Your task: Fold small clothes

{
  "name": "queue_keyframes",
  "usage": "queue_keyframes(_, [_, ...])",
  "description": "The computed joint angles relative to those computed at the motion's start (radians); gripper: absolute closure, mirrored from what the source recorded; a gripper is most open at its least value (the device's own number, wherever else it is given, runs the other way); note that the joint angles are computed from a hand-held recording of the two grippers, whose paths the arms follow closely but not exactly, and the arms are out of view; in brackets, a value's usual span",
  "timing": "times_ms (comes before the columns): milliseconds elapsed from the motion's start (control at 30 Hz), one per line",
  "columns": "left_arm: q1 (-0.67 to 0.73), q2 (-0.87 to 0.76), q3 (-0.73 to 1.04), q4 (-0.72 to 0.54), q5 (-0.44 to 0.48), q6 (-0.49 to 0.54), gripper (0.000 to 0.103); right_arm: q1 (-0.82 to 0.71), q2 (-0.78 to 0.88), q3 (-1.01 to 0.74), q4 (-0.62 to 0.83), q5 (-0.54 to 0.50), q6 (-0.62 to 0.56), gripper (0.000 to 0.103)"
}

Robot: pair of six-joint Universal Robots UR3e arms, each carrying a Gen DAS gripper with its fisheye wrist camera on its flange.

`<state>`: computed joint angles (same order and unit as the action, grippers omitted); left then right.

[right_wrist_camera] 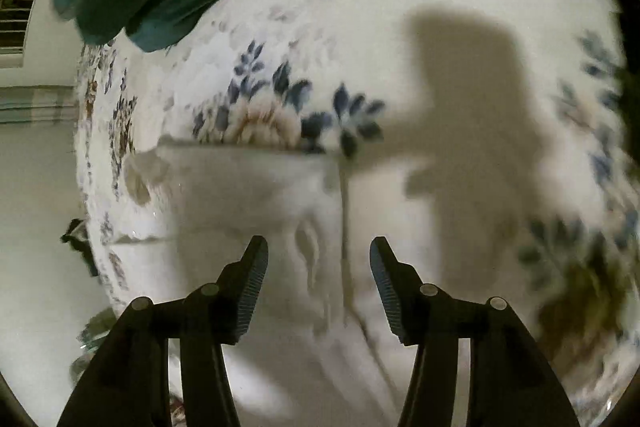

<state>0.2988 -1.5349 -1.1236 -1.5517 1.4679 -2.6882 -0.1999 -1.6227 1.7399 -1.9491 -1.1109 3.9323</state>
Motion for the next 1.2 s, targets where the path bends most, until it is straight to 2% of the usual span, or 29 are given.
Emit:
queue_keyframes(133, [-0.029, 0.270, -0.231, -0.079, 0.117, -0.015, 0.000, -0.080, 0.188, 0.076, -0.174, 0.159, -0.116, 0.048])
queue_keyframes(167, [-0.039, 0.319, -0.261, -0.109, 0.143, -0.024, 0.000, -0.082, 0.230, 0.065, -0.169, 0.189, -0.150, 0.054])
queue_keyframes(200, [-0.048, 0.369, -0.289, -0.156, 0.163, -0.034, 0.000, -0.078, 0.265, 0.049, -0.166, 0.208, -0.188, 0.085])
queue_keyframes(233, [-0.059, 0.413, -0.307, -0.209, 0.180, -0.051, 0.000, -0.064, 0.286, 0.017, -0.151, 0.188, -0.220, 0.095])
queue_keyframes(300, [-0.090, 0.467, -0.316, -0.300, 0.211, -0.086, 0.000, -0.032, 0.279, -0.048, -0.125, 0.074, -0.260, 0.096])
queue_keyframes(333, [-0.102, 0.486, -0.310, -0.343, 0.215, -0.101, 0.000, -0.040, 0.270, -0.051, -0.133, 0.039, -0.265, 0.097])
queue_keyframes(367, [-0.127, 0.505, -0.302, -0.382, 0.221, -0.129, 0.000, -0.062, 0.273, -0.040, -0.137, 0.047, -0.266, 0.097])
queue_keyframes(467, [-0.245, 0.507, -0.283, -0.437, 0.248, -0.218, 0.000, -0.085, 0.319, -0.070, -0.057, 0.119, -0.327, 0.094])
queue_keyframes(533, [-0.321, 0.482, -0.240, -0.469, 0.249, -0.268, 0.000, -0.086, 0.309, -0.113, 0.039, 0.145, -0.390, 0.076])
queue_keyframes(600, [-0.411, 0.450, -0.176, -0.504, 0.243, -0.318, 0.000, -0.108, 0.225, -0.113, 0.140, 0.149, -0.452, 0.049])
queue_keyframes(700, [-0.589, 0.407, -0.122, -0.542, 0.236, -0.408, 0.000, -0.197, 0.040, -0.084, 0.367, 0.162, -0.596, 0.046])
queue_keyframes(800, [-0.793, 0.376, -0.174, -0.520, 0.214, -0.526, 0.000, -0.332, -0.146, -0.037, 0.616, 0.136, -0.747, 0.045])
queue_keyframes(867, [-0.923, 0.359, -0.266, -0.460, 0.202, -0.610, 0.000, -0.401, -0.215, -0.008, 0.705, 0.099, -0.818, 0.045])
queue_keyframes(967, [-1.096, 0.303, -0.437, -0.308, 0.200, -0.718, 0.002, -0.504, -0.254, 0.072, 0.736, 0.102, -0.902, 0.045])
queue_keyframes(1000, [-1.118, 0.293, -0.474, -0.270, 0.197, -0.724, 0.021, -0.514, -0.247, 0.109, 0.701, 0.135, -0.904, 0.045])
queue_keyframes(1033, [-1.142, 0.275, -0.510, -0.231, 0.202, -0.734, 0.055, -0.511, -0.232, 0.129, 0.666, 0.159, -0.903, 0.045])
queue_keyframes(1067, [-1.171, 0.243, -0.527, -0.210, 0.224, -0.749, 0.067, -0.488, -0.203, 0.150, 0.603, 0.198, -0.884, 0.045])
queue_keyframes(1100, [-1.183, 0.230, -0.543, -0.188, 0.239, -0.751, 0.074, -0.459, -0.161, 0.172, 0.520, 0.251, -0.856, 0.045])
queue_keyframes(1133, [-1.183, 0.241, -0.556, -0.166, 0.247, -0.749, 0.090, -0.434, -0.125, 0.182, 0.459, 0.284, -0.831, 0.045])
queue_keyframes(1167, [-1.181, 0.258, -0.560, -0.155, 0.268, -0.755, 0.097, -0.400, -0.075, 0.190, 0.370, 0.316, -0.783, 0.045])
queue_keyframes(1200, [-1.152, 0.291, -0.564, -0.158, 0.253, -0.740, 0.099, -0.363, -0.018, 0.191, 0.277, 0.339, -0.729, 0.045])
